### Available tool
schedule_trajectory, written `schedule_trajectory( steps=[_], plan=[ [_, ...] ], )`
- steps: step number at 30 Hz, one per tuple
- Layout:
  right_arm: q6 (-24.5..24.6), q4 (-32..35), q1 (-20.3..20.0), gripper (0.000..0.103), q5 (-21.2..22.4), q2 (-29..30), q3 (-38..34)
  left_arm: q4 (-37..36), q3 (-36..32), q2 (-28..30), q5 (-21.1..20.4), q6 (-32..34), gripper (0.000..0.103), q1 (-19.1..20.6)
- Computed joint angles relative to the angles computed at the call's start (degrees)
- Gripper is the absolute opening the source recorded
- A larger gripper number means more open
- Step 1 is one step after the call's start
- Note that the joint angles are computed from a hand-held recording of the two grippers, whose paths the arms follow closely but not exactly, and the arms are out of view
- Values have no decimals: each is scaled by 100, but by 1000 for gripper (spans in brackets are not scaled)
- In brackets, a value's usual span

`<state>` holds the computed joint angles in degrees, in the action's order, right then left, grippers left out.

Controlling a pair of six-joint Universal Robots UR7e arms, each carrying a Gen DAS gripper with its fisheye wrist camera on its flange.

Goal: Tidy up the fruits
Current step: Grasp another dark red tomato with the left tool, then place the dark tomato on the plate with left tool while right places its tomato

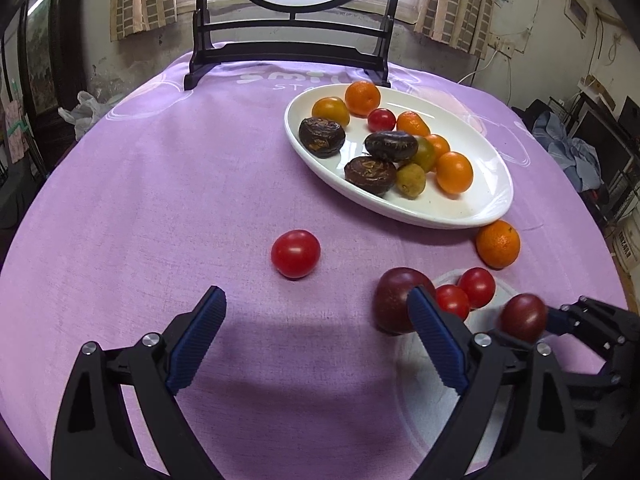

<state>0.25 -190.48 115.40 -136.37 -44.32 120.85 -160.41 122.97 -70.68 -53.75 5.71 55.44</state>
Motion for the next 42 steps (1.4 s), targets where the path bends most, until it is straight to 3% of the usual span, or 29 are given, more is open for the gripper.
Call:
schedule_trajectory(
  steps=[10,14,19,22,24,27,32,42],
  plan=[
    [233,-306,-147,42,218,-374,401,-79,373,-352,-44,350,90,-173],
    [164,-363,-105,42,293,-383,424,-117,499,-223,192,620,89,-333],
    [126,-425,-81,42,405,-432,465,-3,360,121,310,820,70,-373],
    [141,-448,-82,42,459,-476,495,-86,205,390,453,946,66,-367],
    [143,-478,-83,42,488,-499,518,104,5,514,237,970,51,-284],
    [154,-504,-90,42,495,-513,532,14,-128,658,71,1045,39,-207],
    [172,-565,-98,42,475,-530,549,-21,-29,594,114,1077,38,-260],
    [94,-760,-3,42,216,-443,485,262,21,-13,-353,764,38,-386]
  ],
)
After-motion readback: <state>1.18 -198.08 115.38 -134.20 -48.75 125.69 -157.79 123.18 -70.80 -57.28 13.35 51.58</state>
